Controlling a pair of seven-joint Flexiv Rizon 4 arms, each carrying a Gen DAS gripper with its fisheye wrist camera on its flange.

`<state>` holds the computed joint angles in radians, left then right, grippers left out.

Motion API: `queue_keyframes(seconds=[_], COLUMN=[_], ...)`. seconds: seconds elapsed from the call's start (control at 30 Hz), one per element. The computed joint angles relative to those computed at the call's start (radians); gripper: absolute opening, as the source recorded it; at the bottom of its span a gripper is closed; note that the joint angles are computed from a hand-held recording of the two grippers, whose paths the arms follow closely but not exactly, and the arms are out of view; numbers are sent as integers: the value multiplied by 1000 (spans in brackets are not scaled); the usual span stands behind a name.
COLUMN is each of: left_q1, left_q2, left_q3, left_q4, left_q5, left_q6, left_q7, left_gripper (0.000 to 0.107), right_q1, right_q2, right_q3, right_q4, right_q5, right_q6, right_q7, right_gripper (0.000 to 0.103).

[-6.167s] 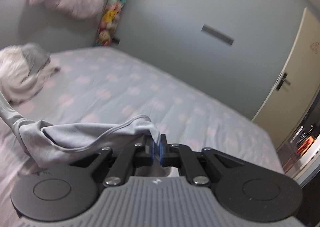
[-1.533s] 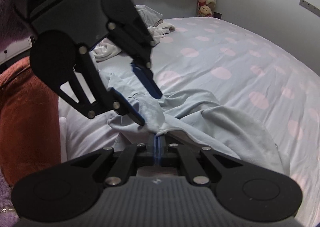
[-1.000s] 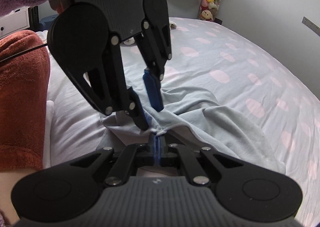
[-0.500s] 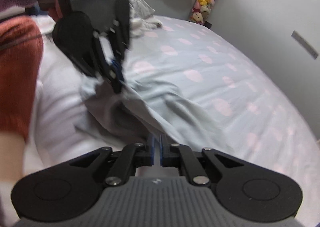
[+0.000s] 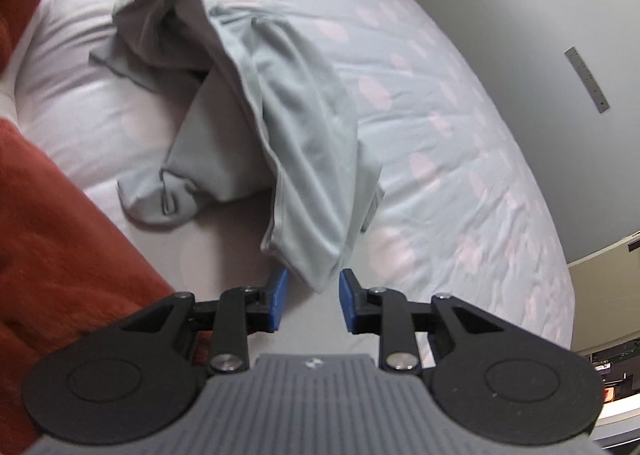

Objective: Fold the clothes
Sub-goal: 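Open the right gripper and release the garment while the left gripper holds it, then lift the grey garment high with both grippers and hold it up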

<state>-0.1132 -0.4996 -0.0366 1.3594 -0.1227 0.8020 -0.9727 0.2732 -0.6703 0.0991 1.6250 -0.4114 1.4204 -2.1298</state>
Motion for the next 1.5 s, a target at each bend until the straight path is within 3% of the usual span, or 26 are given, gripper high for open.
queue_keyframes(seconds=[0.1, 0.37, 0.47, 0.6, 0.77, 0.93, 1.27, 1.5], left_q1=[-7, -6, -2, -11, -31, -42, -81, -106], left_q2=[3, 15, 22, 34, 63, 110, 195, 206], left_q3=[4, 8, 10, 32, 82, 125, 181, 188], left_q4=[15, 58, 70, 69, 37, -27, -244, -418], left_q5=[3, 1, -4, 27, 114, 224, 523, 666], left_q6=[36, 111, 131, 151, 199, 208, 233, 317], left_q7=[-25, -66, -87, -129, -231, -326, -502, -662], left_gripper=[1, 1, 1, 1, 1, 1, 1, 1], right_q1=[-3, 83, 135, 219, 373, 497, 610, 752], right_q2=[-25, -40, -36, -29, -36, -61, -55, -30], right_q3=[12, -112, -198, -321, -499, -629, -792, -981], right_q4=[-34, -6, 28, 62, 39, -56, -313, -332], right_q5=[-5, -90, -114, -113, 32, 207, 469, 641], right_q6=[-36, 54, 135, 246, 387, 447, 471, 597], right_q7=[-28, 0, 58, 133, 230, 243, 301, 199], right_gripper=[32, 29, 9, 4, 3, 3, 3, 3])
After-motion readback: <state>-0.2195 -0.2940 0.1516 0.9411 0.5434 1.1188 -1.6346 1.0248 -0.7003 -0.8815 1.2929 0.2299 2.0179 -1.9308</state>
